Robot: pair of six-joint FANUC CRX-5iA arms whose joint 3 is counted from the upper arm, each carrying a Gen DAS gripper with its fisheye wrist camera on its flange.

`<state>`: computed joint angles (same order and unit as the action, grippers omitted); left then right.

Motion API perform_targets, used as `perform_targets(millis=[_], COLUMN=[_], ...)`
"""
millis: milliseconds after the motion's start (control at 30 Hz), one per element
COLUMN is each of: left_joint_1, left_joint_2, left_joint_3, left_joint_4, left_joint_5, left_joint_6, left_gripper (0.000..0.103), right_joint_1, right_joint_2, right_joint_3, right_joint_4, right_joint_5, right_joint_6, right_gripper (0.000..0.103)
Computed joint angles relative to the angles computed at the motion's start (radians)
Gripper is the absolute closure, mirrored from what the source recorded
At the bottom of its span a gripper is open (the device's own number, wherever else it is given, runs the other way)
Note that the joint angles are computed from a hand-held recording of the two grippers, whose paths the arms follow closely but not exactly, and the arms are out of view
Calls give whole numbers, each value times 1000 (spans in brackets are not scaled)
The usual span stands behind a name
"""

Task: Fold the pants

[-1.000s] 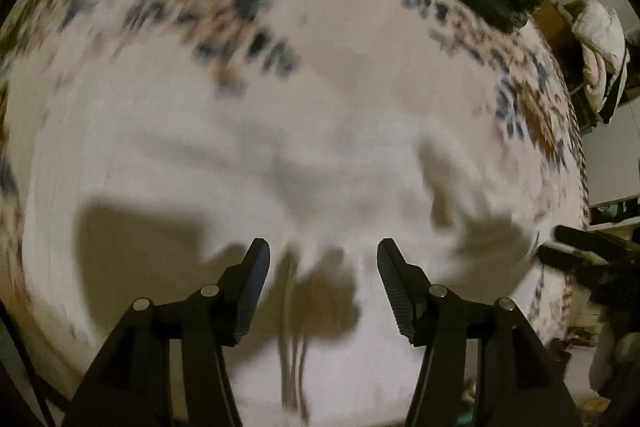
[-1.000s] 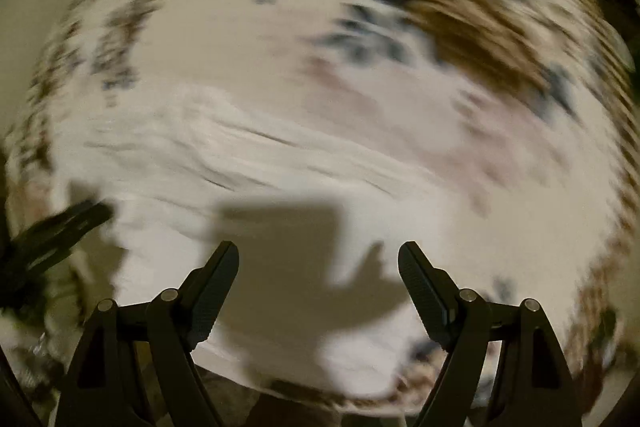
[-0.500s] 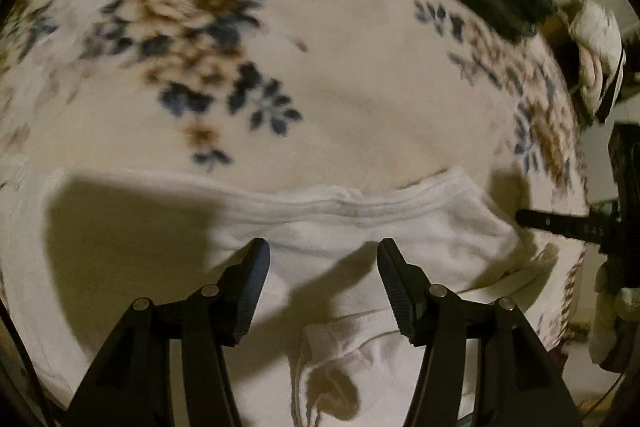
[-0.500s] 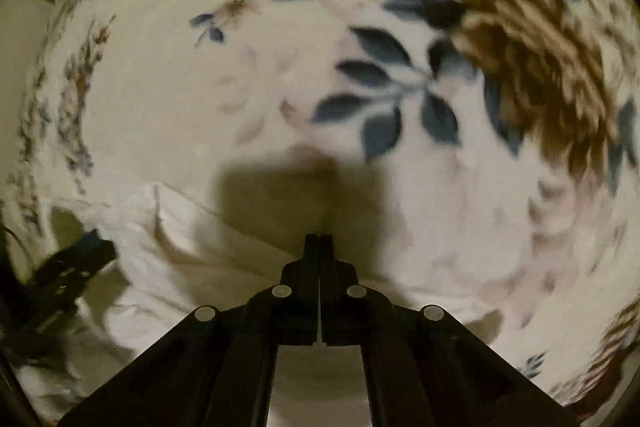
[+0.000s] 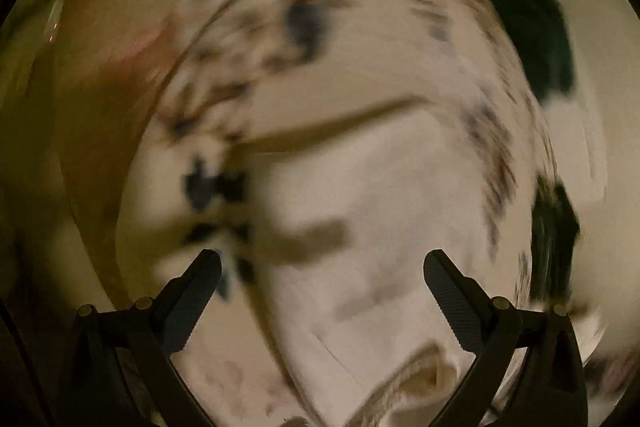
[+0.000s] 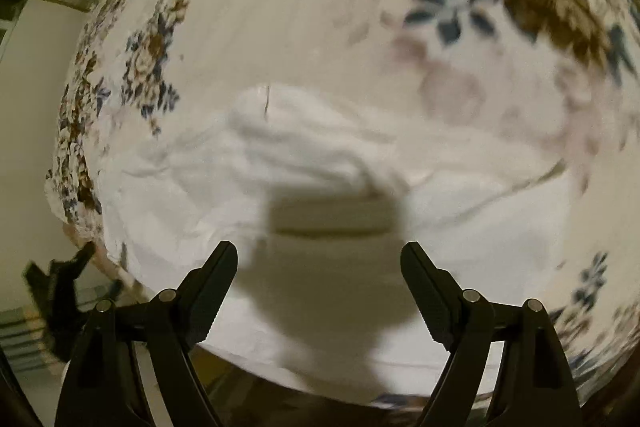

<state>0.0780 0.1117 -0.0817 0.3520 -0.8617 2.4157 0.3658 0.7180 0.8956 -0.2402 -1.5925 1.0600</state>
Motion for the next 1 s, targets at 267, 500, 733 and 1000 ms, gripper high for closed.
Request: perform_targets(millis=[267, 500, 733, 1000], left_joint_1=[-12, -113, -301, -554], left_joint_2=[32, 17, 116, 474], left_joint_3=[46, 237, 583, 1037], left_joint_4=[-111, -354, -405, -380], left_joint_5=[80, -75, -261, -530], left_joint_6=[-57, -17, -123, -236], left_gripper=[69, 75, 75, 76], right_joint_1=[24, -2, -51, -148], right_joint_2=[35, -13, -102, -245], right_joint_3=[-1, -56, -128, -290], right_joint_4=[2, -14, 10, 86], right_joint_5=[-10, 19, 59, 116], right_joint_6=[-23, 13, 36, 5], right_gripper=[17, 17, 17, 17])
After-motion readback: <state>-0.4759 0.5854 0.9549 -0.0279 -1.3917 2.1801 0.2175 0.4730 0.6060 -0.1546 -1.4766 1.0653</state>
